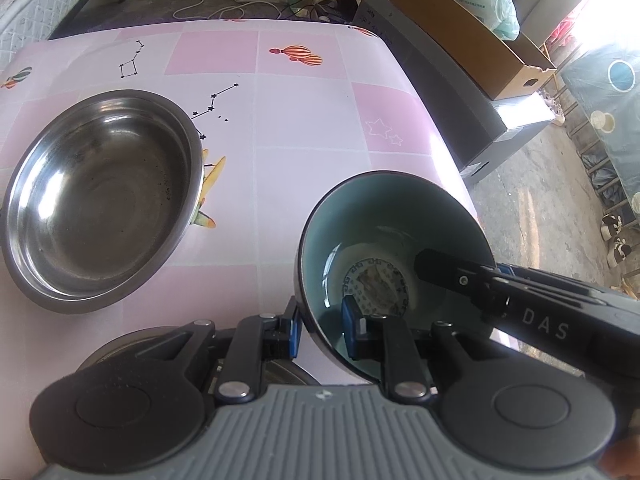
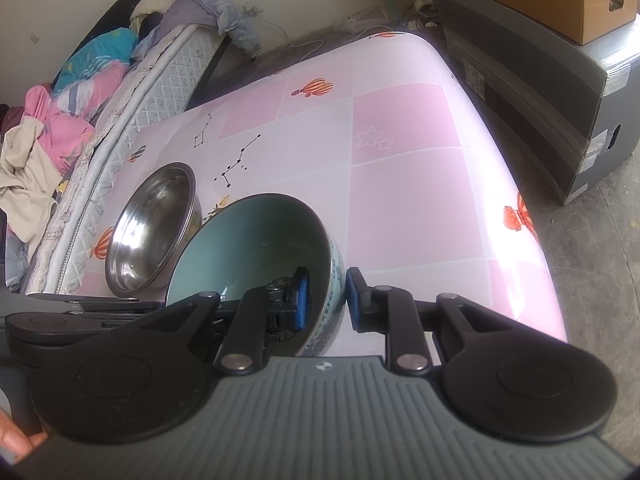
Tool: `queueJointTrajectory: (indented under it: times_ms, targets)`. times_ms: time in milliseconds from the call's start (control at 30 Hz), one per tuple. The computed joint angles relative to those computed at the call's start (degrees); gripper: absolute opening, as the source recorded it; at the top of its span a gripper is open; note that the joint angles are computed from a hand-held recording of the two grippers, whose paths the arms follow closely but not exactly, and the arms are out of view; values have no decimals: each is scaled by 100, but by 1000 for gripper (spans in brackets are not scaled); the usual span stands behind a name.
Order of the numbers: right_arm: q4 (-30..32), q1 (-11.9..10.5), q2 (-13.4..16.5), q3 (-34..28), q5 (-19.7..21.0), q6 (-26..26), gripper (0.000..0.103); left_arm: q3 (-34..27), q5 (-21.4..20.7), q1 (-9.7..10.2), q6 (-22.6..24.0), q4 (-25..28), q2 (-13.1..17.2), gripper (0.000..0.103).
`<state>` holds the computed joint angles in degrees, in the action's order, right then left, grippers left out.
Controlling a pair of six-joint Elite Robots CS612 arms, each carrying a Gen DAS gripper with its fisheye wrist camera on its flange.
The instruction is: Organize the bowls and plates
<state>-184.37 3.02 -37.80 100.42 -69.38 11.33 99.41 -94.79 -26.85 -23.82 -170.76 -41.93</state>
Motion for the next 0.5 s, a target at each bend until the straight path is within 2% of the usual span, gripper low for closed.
queueJointTrajectory:
  times_ms: [267,500]
  targets:
    - [8,98,-73,-72,42,-71,20,171,0,119,-120,-123,-174,20]
    - [126,278,-75,-351,243,-142,20,322,133,357,-281,-254,-381,20]
